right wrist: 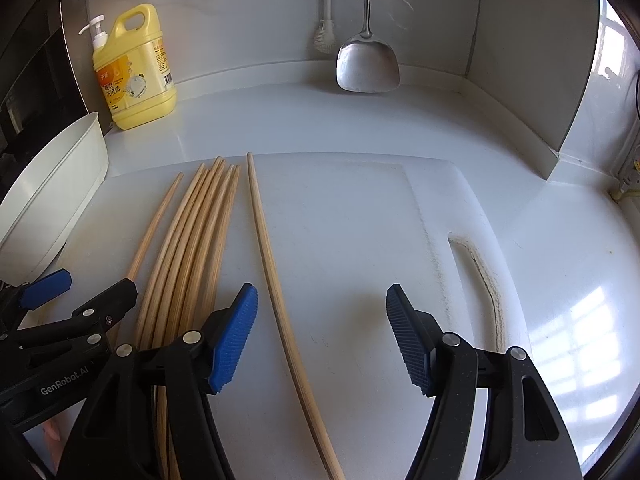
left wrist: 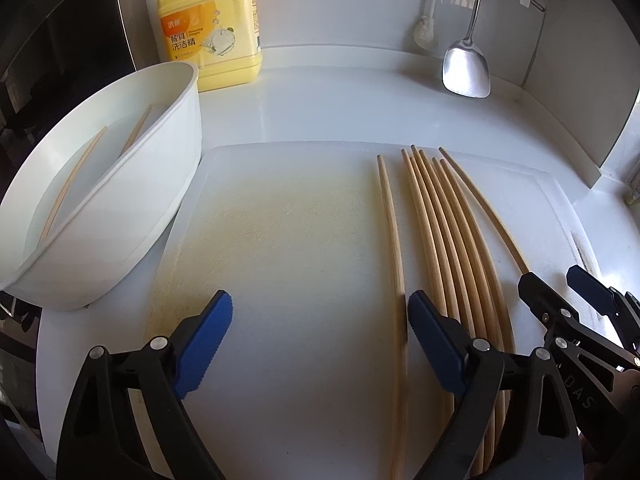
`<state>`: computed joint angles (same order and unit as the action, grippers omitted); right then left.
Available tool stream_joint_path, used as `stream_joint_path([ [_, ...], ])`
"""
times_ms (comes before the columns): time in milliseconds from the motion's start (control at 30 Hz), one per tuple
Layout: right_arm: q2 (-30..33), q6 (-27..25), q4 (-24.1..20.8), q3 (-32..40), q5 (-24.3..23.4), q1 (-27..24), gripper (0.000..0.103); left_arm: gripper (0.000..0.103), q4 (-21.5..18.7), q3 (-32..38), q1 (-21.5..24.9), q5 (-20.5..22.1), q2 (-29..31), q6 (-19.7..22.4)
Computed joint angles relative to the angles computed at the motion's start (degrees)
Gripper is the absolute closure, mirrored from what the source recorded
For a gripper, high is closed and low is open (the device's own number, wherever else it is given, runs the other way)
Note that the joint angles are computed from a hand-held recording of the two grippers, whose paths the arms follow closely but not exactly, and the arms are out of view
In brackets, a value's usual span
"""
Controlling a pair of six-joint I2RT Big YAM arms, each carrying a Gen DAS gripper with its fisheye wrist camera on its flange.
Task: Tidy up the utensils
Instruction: 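Position both tools open around the next chopstick on the board, then close both tools on the chopstick and lift it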
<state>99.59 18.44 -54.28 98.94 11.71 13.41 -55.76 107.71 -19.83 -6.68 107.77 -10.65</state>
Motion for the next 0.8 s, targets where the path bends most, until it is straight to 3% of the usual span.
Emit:
stream_joint_path([
  [233,-0.1,-0.6,0.9,-0.4,0.0,0.3,0.043,0.050,0.2,0.3,-0.7,0.8,-0.1,1.3],
  [300,-0.2,-1.2,1.2,-0.5,0.0,0.5,0.048,0.059,0.3,0.5,-0.8,1.0,-0.1,1.6],
  [367,-0.4,-1.9,1.8,-0.8,-0.1,0.7,0.053,0.076,0.6,0.4,-1.0,1.2,-0.2,2.2],
  [467,-0.7,-2.8,2.8,-1.4,-0.5,1.1,0.065,0.094,1.3,-0.4,-1.5,1.3,-0.7,3.1],
  [600,-0.8,-4.6,3.9,-1.7,-0.9,1.5,0.095,0.095,1.6,-0.7,-1.7,1.4,-0.8,3.3],
  [700,-0.4,-6.5,3.8,-1.2,0.2,2.0,0.097,0.096,0.8,0.1,-1.3,2.9,-0.4,4.0],
  [800,-1.1,-4.3,4.5,-1.9,-2.0,1.3,0.097,0.096,0.6,0.1,-0.8,4.6,-0.5,3.2],
])
